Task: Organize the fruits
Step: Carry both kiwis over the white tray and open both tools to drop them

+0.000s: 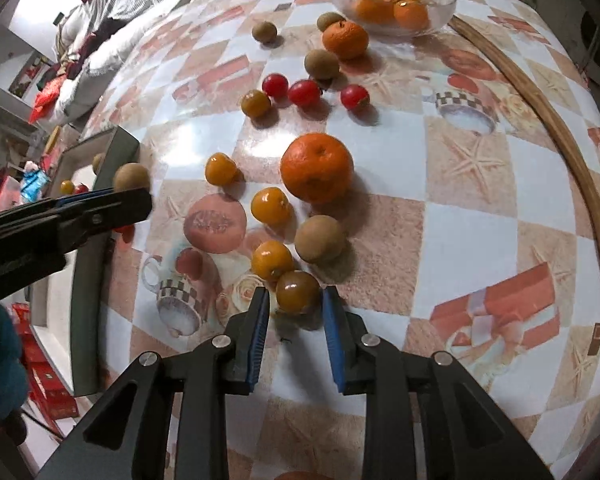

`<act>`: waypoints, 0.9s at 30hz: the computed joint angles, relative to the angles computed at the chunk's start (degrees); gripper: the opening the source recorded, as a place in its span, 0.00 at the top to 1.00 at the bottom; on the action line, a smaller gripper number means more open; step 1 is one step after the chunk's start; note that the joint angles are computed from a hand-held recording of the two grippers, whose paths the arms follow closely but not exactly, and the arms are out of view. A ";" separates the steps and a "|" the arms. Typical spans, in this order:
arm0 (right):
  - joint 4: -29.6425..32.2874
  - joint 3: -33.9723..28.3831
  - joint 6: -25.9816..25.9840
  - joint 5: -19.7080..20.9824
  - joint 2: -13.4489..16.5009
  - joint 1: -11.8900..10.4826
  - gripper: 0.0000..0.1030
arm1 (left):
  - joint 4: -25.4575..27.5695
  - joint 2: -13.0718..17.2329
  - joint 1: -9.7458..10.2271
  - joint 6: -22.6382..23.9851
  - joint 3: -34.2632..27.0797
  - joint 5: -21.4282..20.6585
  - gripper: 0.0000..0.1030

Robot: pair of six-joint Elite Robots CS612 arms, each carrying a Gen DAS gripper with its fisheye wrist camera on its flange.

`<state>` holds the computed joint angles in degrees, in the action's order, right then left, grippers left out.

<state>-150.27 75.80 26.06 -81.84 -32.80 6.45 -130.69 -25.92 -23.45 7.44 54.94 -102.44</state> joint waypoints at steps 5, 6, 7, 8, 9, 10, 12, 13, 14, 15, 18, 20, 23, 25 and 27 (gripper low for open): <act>-1.33 0.77 2.06 0.30 -0.40 -0.16 0.77 | -0.92 -0.83 0.39 0.02 1.43 -0.12 0.73; -1.63 0.98 2.29 0.55 -0.60 -0.22 0.77 | -1.12 -1.01 0.46 0.07 1.73 -0.25 0.73; -1.66 1.11 2.21 0.61 -0.81 -0.24 0.77 | -1.46 -1.28 0.55 0.18 2.17 -0.35 0.73; -1.58 1.12 2.07 0.54 -0.93 -0.22 0.77 | -1.72 -1.49 0.59 0.26 2.49 -0.34 0.73; -1.50 1.13 1.76 0.41 -1.17 -0.17 0.77 | -2.04 -1.77 0.69 0.32 2.88 -0.45 0.73; -1.51 1.09 1.57 0.45 -1.31 -0.13 0.77 | -2.20 -1.94 0.78 0.28 3.10 -0.59 0.73; -1.47 0.77 1.18 0.61 -1.55 -0.01 0.77 | -2.77 -2.37 1.04 0.13 3.66 -0.93 0.73; -1.41 0.50 1.02 0.68 -1.57 0.05 0.77 | -3.01 -2.57 1.17 0.05 3.89 -0.96 0.73; -1.36 0.23 0.88 0.80 -1.59 0.11 0.77 | -3.24 -2.75 1.35 -0.10 4.10 -1.11 0.73; -1.19 -0.39 0.64 0.99 -1.49 0.22 0.77 | -3.44 -2.92 1.53 -0.30 4.26 -1.19 0.73; -1.04 -1.63 0.06 1.55 -1.22 0.52 0.77 | -4.32 -3.40 2.14 -0.95 4.79 -1.28 0.73; -0.75 -2.81 -0.48 2.00 -0.88 0.79 0.77 | -4.82 -3.67 2.53 -1.31 5.11 -1.15 0.73; 0.29 -5.33 -2.02 2.61 -0.05 1.36 0.77 | -5.40 -4.01 3.35 -2.31 5.49 -0.70 0.73; 1.14 -6.98 -3.02 2.98 0.59 1.71 0.77 | -5.84 -4.24 3.92 -3.18 5.86 -0.40 0.73; 2.29 -9.02 -4.02 3.64 1.44 2.14 0.77 | -6.38 -4.48 4.55 -4.07 6.31 0.04 0.73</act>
